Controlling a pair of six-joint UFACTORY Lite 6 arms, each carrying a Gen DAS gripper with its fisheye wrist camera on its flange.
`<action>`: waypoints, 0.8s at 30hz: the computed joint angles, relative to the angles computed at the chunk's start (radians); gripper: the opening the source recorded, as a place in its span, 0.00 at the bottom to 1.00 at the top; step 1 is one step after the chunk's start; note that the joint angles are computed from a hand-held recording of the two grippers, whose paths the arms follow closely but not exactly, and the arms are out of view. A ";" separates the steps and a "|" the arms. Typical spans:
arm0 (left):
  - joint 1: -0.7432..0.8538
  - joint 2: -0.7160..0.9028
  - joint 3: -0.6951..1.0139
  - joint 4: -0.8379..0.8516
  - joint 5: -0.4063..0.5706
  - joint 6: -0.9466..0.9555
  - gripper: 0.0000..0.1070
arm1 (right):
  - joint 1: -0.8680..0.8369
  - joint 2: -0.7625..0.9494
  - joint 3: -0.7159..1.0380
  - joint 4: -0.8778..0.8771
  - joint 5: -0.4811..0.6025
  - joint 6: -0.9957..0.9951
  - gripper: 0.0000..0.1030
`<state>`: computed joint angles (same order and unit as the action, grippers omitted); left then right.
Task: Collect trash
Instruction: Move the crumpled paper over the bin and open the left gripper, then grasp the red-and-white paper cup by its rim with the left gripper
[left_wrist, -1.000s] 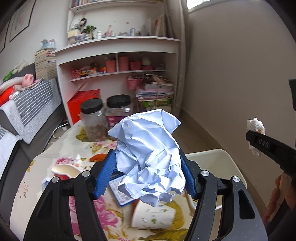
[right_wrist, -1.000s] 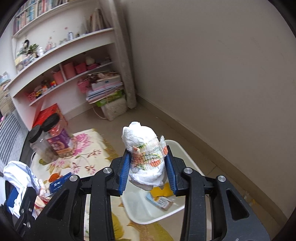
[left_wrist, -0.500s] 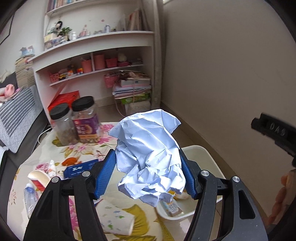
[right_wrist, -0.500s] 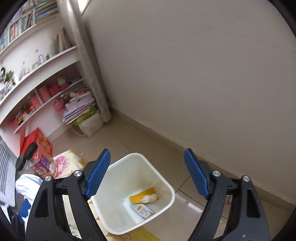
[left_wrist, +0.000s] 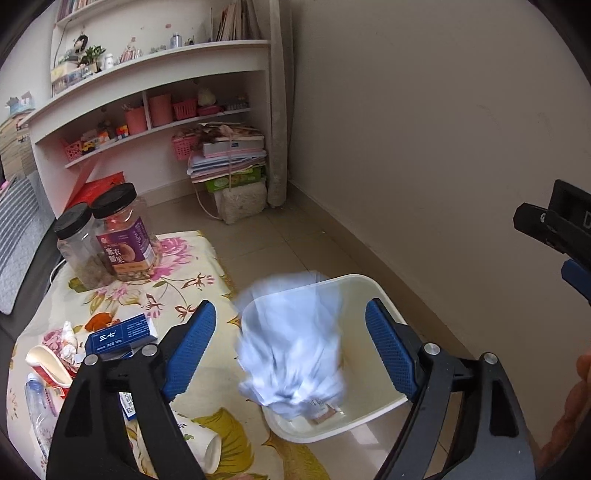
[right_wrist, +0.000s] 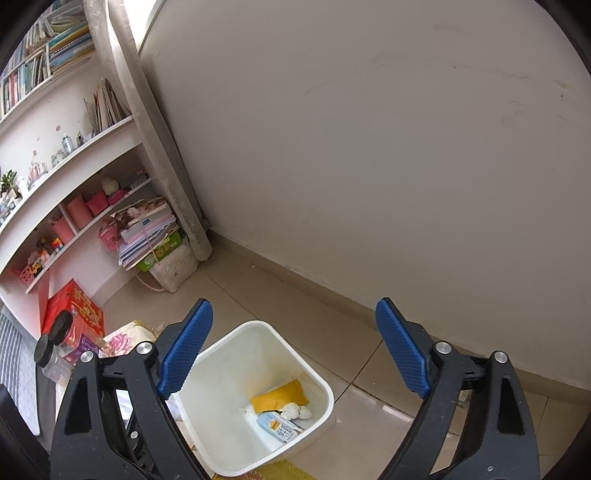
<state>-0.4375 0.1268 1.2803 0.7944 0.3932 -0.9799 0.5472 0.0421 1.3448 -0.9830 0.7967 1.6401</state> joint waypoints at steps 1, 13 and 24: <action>0.002 -0.002 0.002 -0.012 0.000 0.013 0.76 | 0.004 0.002 0.001 -0.007 0.006 0.005 0.85; 0.044 -0.088 -0.065 0.078 0.027 -0.052 0.81 | 0.138 0.099 0.098 -0.149 0.175 0.067 0.93; 0.192 -0.201 -0.130 0.082 0.058 -0.097 0.86 | 0.263 0.269 0.279 -0.182 0.296 0.001 0.93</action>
